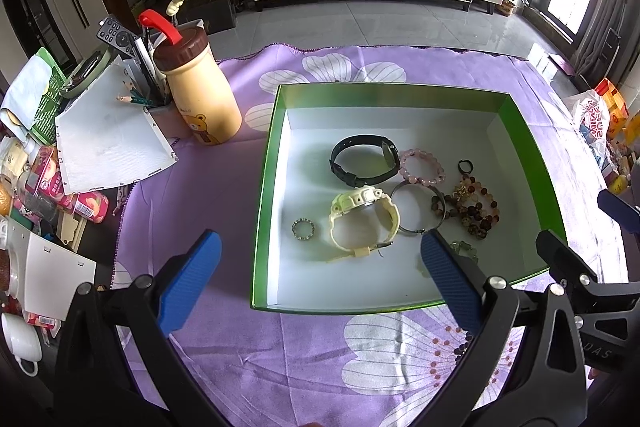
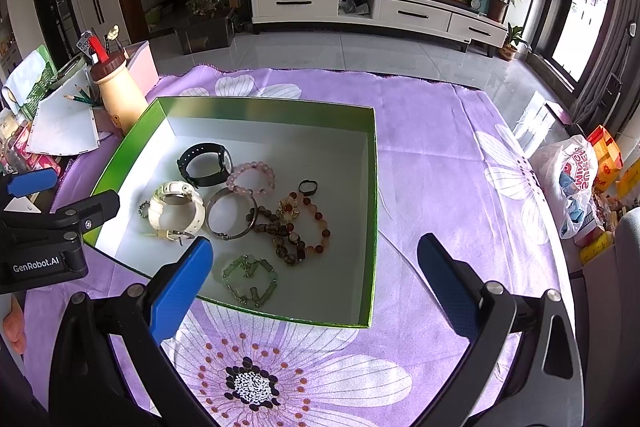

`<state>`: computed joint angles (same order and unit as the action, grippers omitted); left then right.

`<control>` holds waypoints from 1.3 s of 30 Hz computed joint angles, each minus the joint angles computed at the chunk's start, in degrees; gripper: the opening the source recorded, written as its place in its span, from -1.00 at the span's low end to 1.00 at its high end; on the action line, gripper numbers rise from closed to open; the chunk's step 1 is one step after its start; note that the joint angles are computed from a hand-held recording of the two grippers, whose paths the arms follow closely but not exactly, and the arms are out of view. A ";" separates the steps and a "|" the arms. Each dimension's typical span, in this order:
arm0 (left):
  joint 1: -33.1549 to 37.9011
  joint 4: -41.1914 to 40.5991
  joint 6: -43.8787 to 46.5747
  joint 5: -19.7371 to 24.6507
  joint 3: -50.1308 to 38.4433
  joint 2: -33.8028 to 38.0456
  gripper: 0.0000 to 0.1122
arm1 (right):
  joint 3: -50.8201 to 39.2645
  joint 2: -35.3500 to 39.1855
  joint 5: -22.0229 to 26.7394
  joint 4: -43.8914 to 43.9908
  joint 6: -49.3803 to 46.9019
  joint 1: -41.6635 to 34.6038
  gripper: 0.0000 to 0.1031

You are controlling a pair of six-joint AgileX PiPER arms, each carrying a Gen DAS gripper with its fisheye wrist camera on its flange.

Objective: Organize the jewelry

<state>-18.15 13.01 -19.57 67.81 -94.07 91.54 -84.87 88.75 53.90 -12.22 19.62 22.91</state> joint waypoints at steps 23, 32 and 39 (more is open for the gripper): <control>0.28 0.09 -0.22 0.37 -0.76 1.03 0.79 | -0.12 0.19 0.02 -0.02 0.07 0.04 0.97; 0.22 0.47 -0.36 0.39 -0.89 1.14 0.79 | -0.25 0.50 -0.21 -0.04 0.18 0.12 0.97; 0.33 0.34 -0.20 0.52 -1.04 1.20 0.79 | -0.24 0.44 -0.19 0.01 0.05 0.04 0.97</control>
<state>-17.82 13.35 -19.78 68.33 -95.10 92.75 -85.11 89.19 53.72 -12.21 19.68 22.95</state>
